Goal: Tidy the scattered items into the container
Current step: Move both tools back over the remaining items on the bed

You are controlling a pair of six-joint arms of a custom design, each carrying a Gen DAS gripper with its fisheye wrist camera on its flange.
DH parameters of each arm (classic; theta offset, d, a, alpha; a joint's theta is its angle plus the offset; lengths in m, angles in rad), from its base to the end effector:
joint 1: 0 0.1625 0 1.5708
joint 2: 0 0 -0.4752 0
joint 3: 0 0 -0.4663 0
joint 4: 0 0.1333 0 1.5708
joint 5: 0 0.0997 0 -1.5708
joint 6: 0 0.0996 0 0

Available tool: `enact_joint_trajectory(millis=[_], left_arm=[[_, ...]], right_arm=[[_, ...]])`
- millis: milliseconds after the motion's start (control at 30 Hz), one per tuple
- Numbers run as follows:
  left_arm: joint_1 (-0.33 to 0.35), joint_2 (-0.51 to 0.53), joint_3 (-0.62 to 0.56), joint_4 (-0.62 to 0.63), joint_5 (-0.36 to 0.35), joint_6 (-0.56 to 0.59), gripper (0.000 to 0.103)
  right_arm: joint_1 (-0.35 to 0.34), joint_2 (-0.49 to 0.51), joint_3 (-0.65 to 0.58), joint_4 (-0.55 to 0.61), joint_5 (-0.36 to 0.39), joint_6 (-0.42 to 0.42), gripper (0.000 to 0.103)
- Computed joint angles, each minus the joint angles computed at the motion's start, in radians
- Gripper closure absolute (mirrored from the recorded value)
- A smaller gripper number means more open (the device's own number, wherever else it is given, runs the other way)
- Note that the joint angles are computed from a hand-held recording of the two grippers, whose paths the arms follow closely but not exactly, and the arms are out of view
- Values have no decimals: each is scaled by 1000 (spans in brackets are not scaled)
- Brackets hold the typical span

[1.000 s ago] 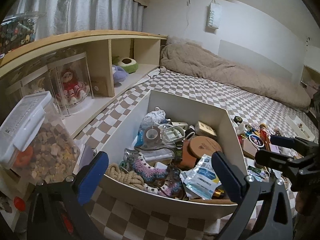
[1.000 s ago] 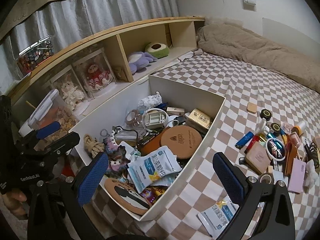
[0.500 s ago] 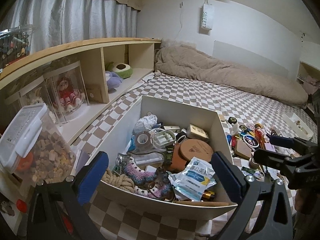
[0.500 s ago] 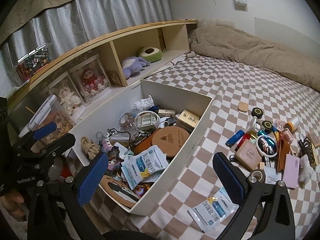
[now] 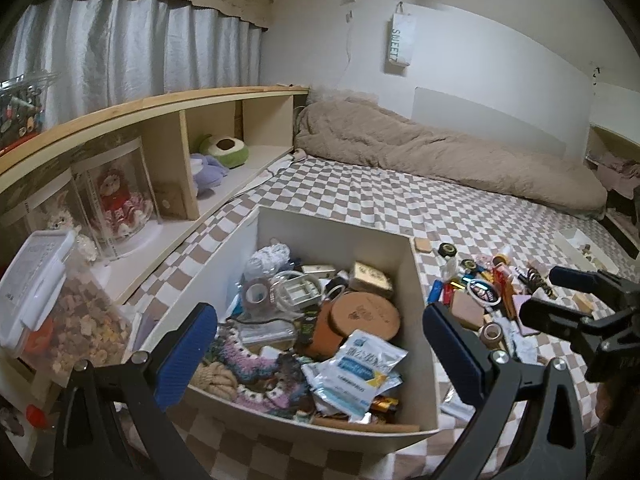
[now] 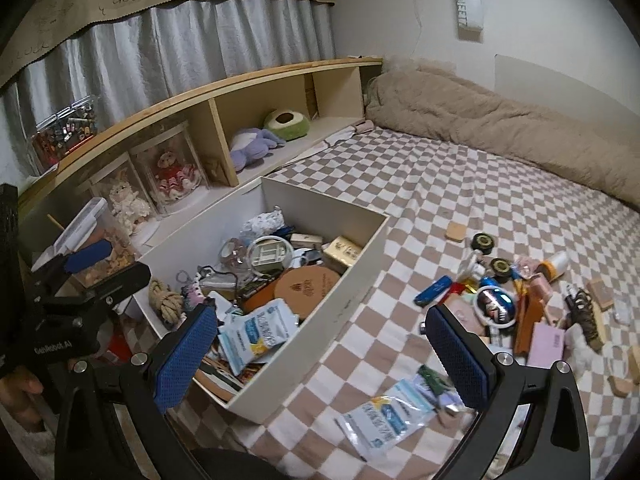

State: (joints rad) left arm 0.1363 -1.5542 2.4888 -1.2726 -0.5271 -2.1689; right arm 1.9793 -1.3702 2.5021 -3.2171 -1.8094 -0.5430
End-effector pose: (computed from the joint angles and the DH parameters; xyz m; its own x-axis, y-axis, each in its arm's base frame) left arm -0.2384 -0.2541 0.1519 -0.6879 -0.3802 -0.6183 0.4261 0.4780 -0.7681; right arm 0.2704 -0.3485 0.1709 -0.6243 -0.6519 0.4304 -0.7807 0.5397 -0.3149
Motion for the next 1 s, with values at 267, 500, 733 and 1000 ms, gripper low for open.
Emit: enact_joint_trajectory(millis=[267,500,733,1000], left_arm=[[60,89,-30,-159,70,134,0],[105,166,-31,-406,116,314,0],[150,257,-39,-635,155,463,0],[204,366,-41,-944,165,640,0]], right_arm=[[-45,-61,5,6,3,-37,0],[-105,-113,11,14,18,-77,0],[-176,-153,11,22,33,-116,0],[-249,-184,9,13,48,-152,0]])
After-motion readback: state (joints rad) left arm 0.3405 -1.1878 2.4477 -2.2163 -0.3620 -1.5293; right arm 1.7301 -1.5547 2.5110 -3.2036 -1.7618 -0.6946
